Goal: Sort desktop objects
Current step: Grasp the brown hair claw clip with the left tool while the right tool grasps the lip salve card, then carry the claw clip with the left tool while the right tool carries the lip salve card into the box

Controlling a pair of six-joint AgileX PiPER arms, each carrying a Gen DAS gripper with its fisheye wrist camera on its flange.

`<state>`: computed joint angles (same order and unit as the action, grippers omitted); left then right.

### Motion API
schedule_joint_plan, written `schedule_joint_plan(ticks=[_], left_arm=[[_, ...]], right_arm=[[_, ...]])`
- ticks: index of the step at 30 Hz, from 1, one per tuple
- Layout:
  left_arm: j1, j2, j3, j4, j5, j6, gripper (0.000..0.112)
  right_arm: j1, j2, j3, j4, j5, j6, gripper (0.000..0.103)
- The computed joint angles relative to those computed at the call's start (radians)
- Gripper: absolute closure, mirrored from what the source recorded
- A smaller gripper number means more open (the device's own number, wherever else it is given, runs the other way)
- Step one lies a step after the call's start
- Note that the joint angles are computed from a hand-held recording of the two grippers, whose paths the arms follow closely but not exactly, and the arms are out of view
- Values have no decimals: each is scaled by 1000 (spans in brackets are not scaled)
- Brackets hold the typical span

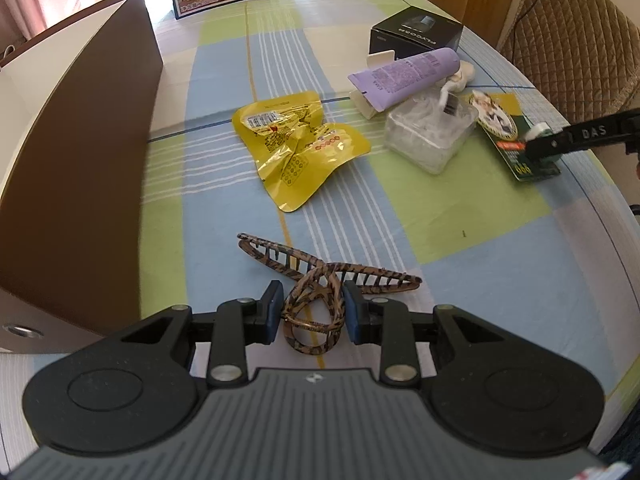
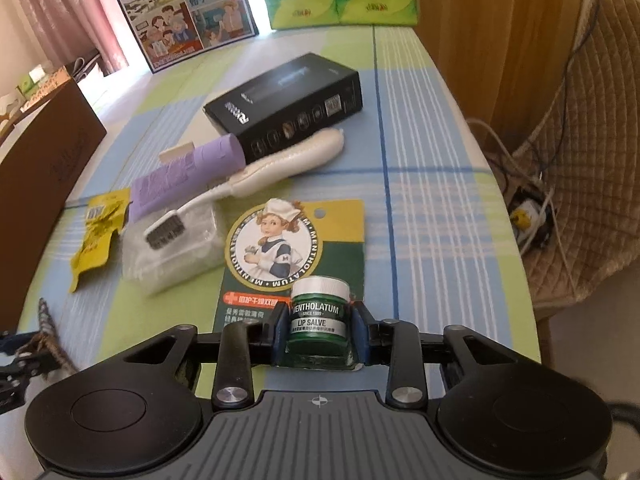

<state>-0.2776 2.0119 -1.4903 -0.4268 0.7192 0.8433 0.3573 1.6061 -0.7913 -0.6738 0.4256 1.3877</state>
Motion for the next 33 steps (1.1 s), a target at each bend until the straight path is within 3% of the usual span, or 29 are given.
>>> schedule_joint_plan(ticks=[7, 17, 27, 33], left_arm=[[7, -10, -3, -48, 44, 84, 86], [42, -70, -13, -142, 114, 198, 86], [146, -141, -78, -284, 198, 289, 86], [232, -122, -188, -328, 248, 281, 86]], right_arm=[[84, -90, 39, 133, 60, -52, 73], [212, -104, -56, 76, 149, 31, 73], [269, -12, -259, 78, 192, -40, 73], [283, 106, -452, 127, 194, -144, 73]])
